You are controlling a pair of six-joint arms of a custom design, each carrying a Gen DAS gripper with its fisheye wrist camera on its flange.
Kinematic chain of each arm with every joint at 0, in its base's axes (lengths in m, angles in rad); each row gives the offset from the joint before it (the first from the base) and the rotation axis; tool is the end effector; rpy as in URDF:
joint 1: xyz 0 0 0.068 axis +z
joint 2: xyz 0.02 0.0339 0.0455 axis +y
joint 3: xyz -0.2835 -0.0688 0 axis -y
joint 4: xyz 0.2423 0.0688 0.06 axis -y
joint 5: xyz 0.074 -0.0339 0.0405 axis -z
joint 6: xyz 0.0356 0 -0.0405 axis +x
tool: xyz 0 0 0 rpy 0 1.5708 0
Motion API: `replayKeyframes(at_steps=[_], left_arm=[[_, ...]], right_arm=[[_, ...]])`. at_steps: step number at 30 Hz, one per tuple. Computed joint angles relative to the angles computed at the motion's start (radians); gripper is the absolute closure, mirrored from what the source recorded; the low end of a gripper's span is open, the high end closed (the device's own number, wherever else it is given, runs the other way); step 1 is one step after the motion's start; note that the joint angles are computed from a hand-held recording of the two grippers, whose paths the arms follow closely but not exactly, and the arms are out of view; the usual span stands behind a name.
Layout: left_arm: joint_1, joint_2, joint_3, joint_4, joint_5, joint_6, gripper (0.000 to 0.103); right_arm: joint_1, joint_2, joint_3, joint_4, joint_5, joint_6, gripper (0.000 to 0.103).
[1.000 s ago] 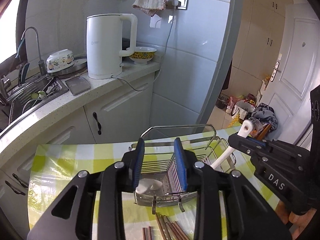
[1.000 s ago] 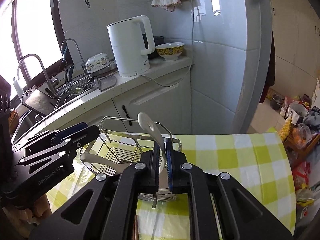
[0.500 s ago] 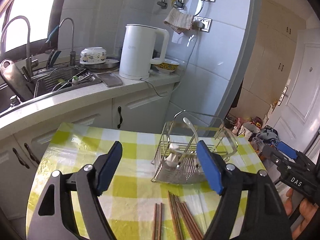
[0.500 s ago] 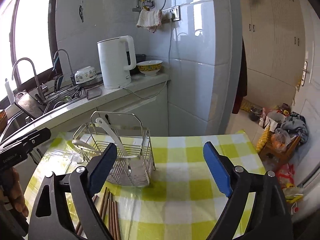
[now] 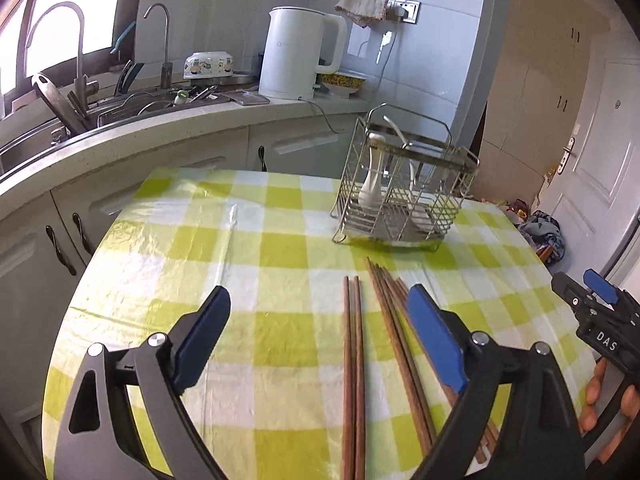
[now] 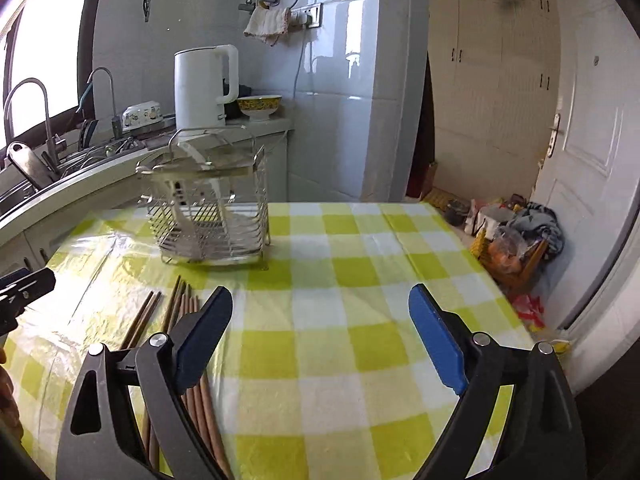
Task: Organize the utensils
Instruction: 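Move both open tools back over the wooden chopsticks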
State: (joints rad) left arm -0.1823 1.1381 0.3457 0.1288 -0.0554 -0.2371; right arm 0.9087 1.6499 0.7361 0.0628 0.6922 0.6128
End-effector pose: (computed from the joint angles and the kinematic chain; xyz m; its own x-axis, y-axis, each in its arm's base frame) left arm 0.1973 -0.0344 0.1730 -0.6212 -0.1240 -0.7737 -0.0080 0.9884 -0.1519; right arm 0.2053 0.2264 0.1646 -0.5786 -0.0221 -0.8153 -0.0192 0.9997 -0.0134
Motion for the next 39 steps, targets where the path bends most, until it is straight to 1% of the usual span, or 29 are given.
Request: replayKeyframes(at_steps=[3, 4, 5, 6, 8, 10, 15, 19, 21, 27, 30, 33, 39], left_arm=[[0.002, 0.000, -0.054, 0.028, 0.025, 0.012, 0.016], [0.003, 0.012, -0.062, 0.035, 0.034, 0.014, 0.017], [0.005, 0.034, -0.068, 0.051, 0.043, 0.018, 0.022], [0.002, 0.056, -0.075, 0.065, 0.045, 0.024, 0.025], [-0.012, 0.103, -0.083, 0.091, 0.041, 0.041, 0.036], [-0.013, 0.157, -0.081, 0.116, 0.062, 0.056, 0.042], [-0.029, 0.243, -0.081, 0.185, 0.063, 0.054, 0.043], [-0.033, 0.272, -0.067, 0.201, 0.069, 0.058, 0.043], [-0.029, 0.287, -0.059, 0.203, 0.076, 0.062, 0.043], [-0.027, 0.342, -0.040, 0.224, 0.086, 0.072, 0.043], [-0.030, 0.384, -0.028, 0.244, 0.090, 0.067, 0.043], [-0.040, 0.414, -0.020, 0.262, 0.088, 0.069, 0.043], [-0.049, 0.453, 0.004, 0.269, 0.083, 0.070, 0.043]], right_arm=[[0.016, 0.016, -0.029, 0.006, -0.061, 0.033, 0.019], [0.015, 0.025, -0.046, 0.032, -0.114, 0.022, 0.019], [0.012, 0.035, -0.055, 0.055, -0.156, 0.015, 0.019], [0.015, 0.054, -0.054, 0.064, -0.176, 0.021, 0.019], [0.013, 0.095, -0.048, 0.086, -0.235, 0.025, 0.019], [0.005, 0.137, -0.023, 0.088, -0.282, 0.023, 0.019], [-0.004, 0.256, 0.079, 0.045, -0.322, 0.010, 0.019], [-0.015, 0.325, 0.141, 0.007, -0.327, -0.014, 0.020], [-0.030, 0.343, 0.151, 0.005, -0.342, -0.024, 0.021], [-0.077, 0.334, 0.113, 0.046, -0.358, -0.028, 0.023], [-0.094, 0.337, 0.110, 0.034, -0.344, -0.031, 0.023], [-0.109, 0.309, 0.075, 0.083, -0.386, -0.028, 0.023], [-0.076, 0.340, 0.146, 0.034, -0.381, -0.076, 0.023]])
